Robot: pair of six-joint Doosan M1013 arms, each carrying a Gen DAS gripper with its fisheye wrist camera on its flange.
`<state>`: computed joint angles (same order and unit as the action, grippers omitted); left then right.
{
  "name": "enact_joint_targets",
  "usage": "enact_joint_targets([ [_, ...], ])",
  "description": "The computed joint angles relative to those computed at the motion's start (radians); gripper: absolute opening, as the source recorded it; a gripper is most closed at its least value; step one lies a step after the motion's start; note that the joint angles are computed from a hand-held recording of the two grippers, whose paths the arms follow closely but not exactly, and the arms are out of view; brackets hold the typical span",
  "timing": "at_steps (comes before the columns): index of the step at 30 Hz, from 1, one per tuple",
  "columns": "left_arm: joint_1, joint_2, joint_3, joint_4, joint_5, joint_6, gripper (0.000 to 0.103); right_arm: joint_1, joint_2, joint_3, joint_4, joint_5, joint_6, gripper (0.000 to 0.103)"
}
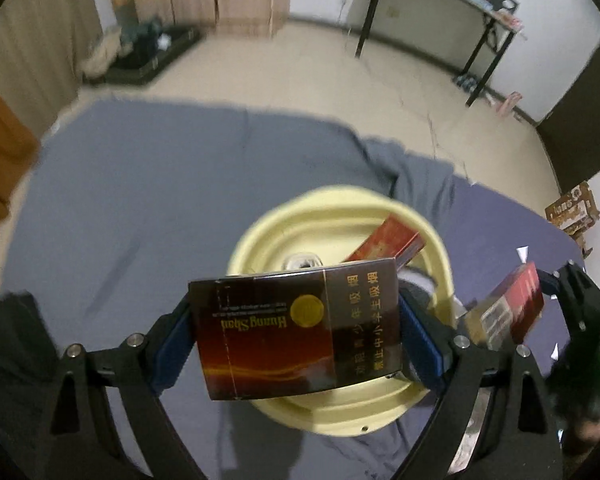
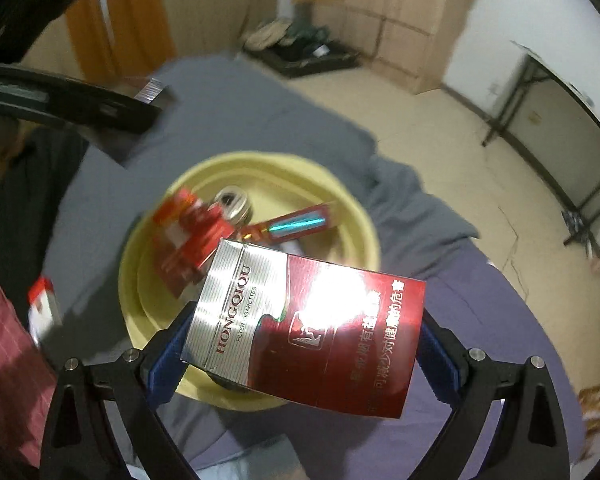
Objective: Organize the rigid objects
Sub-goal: 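Drop the Huangshan box in the tray with left tool while right tool drops the Hongqiqu box, then pull both open tools back from the filled yellow tray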
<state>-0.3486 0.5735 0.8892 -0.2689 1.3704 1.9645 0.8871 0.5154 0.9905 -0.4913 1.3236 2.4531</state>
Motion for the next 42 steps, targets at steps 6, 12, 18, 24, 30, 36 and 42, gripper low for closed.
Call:
enact_joint_targets([
  [6, -0.027, 0.080, -0.050, 0.043, 0.040, -0.064, 0.092, -0.067, 0.101, -0.122, 0.097, 0.048, -0.131, 0.098],
  [12, -0.042, 0.107, -0.056, 0.057, 0.043, -0.046, 0.092, -0.083, 0.121, -0.111, 0.122, -0.011, -0.115, 0.098],
  [18, -0.014, 0.091, -0.063, -0.023, 0.008, -0.022, 0.103, -0.079, 0.094, -0.054, 0.101, -0.116, -0.085, 0.102],
  [24, 0.007, -0.022, 0.045, -0.078, -0.102, 0.083, 0.103, -0.053, -0.008, 0.057, -0.063, -0.253, 0.011, 0.102],
  [30, 0.036, -0.216, 0.372, -0.202, -0.356, 0.160, 0.103, -0.044, -0.170, 0.329, -0.271, -0.442, 0.176, 0.103],
  [36, 0.053, -0.322, 0.627, -0.302, -0.410, 0.305, 0.103, -0.050, -0.228, 0.499, -0.197, -0.468, 0.209, 0.103],
  [42, 0.029, -0.374, 0.777, -0.236, -0.574, 0.210, 0.103, -0.051, -0.178, 0.498, -0.134, -0.457, 0.063, 0.103],
])
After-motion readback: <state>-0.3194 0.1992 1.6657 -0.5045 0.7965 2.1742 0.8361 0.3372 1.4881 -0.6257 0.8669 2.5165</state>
